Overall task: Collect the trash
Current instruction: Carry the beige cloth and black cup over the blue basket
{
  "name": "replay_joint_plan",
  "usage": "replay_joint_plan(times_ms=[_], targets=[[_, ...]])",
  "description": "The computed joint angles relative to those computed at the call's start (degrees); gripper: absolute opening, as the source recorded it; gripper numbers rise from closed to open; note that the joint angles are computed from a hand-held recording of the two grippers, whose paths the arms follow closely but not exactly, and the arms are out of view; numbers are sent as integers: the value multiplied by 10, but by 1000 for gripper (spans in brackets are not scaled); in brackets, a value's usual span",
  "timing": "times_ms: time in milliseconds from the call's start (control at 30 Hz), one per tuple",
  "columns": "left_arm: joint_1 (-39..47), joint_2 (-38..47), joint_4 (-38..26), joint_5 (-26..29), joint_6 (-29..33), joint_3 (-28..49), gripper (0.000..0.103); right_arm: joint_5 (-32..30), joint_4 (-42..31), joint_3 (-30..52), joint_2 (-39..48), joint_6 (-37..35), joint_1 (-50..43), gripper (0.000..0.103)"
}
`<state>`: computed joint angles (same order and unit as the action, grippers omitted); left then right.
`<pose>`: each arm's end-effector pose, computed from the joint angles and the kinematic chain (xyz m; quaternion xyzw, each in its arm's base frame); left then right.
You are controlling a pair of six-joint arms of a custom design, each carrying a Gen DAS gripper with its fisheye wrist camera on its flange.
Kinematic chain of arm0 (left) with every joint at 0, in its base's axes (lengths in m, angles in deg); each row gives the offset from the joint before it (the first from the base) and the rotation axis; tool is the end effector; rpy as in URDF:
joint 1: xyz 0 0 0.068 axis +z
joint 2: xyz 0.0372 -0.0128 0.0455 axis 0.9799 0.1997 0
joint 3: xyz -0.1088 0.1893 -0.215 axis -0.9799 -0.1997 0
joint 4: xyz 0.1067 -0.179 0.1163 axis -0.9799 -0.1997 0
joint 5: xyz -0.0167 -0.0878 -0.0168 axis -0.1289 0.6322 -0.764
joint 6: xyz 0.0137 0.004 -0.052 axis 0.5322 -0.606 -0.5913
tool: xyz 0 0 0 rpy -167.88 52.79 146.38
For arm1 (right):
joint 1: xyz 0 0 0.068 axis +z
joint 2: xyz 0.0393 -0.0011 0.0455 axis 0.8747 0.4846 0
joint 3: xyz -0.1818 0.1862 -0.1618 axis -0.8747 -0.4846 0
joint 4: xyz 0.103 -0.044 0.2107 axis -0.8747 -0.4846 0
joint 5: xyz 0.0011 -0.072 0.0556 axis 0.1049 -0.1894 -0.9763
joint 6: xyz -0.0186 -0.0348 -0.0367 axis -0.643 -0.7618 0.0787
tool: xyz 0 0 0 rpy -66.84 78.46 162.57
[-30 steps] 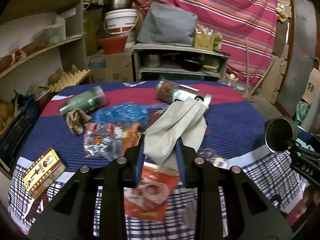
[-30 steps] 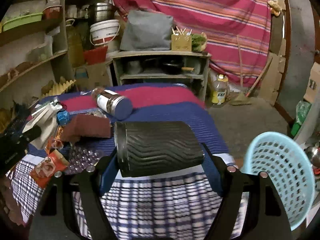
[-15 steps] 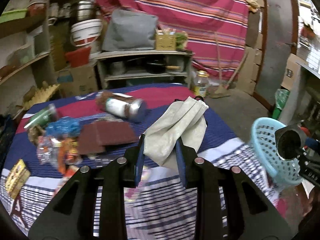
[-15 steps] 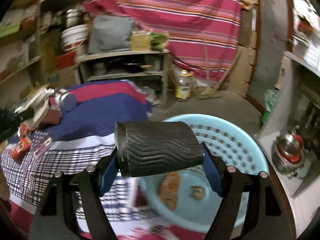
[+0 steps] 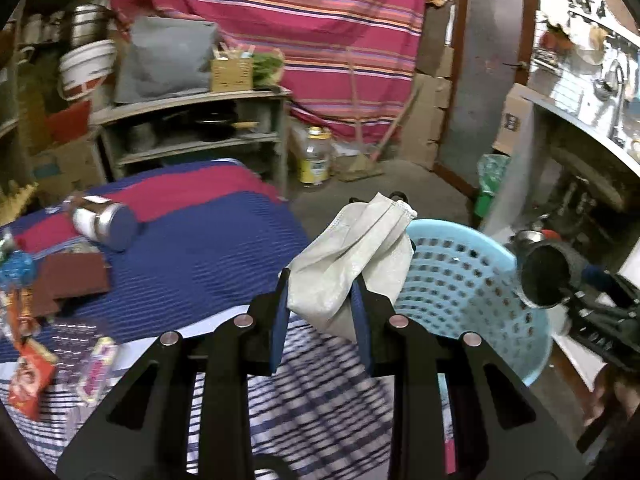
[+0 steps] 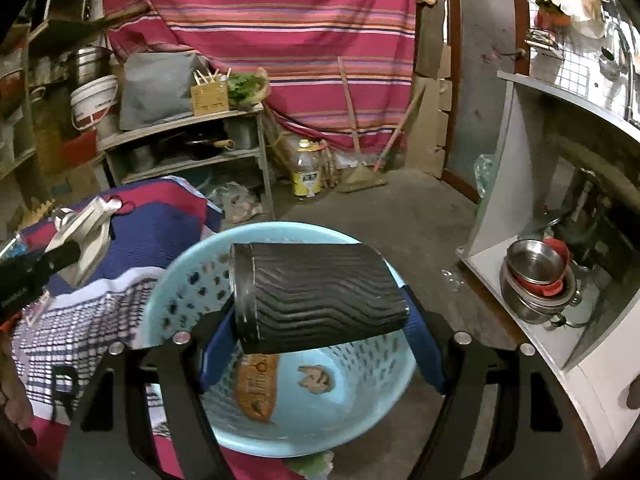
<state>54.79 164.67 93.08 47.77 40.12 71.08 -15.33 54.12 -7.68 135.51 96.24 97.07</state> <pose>0.3123 -0.1530 0.1026 0.3582 0.8180 -0.2295 0.3872 0.1489 0.0730 0.0905 0.3377 0.8223 -0.1702 0.4252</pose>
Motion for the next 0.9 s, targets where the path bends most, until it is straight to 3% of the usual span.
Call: replay_joint_plan(times_ms=[300,567,667,733,900], targets=[[-94,41,-10,-27,-13,35,29,-28,157,-61,41,-70,-60,75],[-126,69,-17,-48,-7,59,40,-47,255,-91,94,-92,-88,75],[-123,63,-10,-51,-6,54,54,-55,278,-92,107,-105,-99,75],[-115,57,2,-53,-10,47,69,-55,269,-82,110,-109,-100,75],[-93,42,37,-76,-16,29,86,-60,278,-72,123,-114,-105,75]])
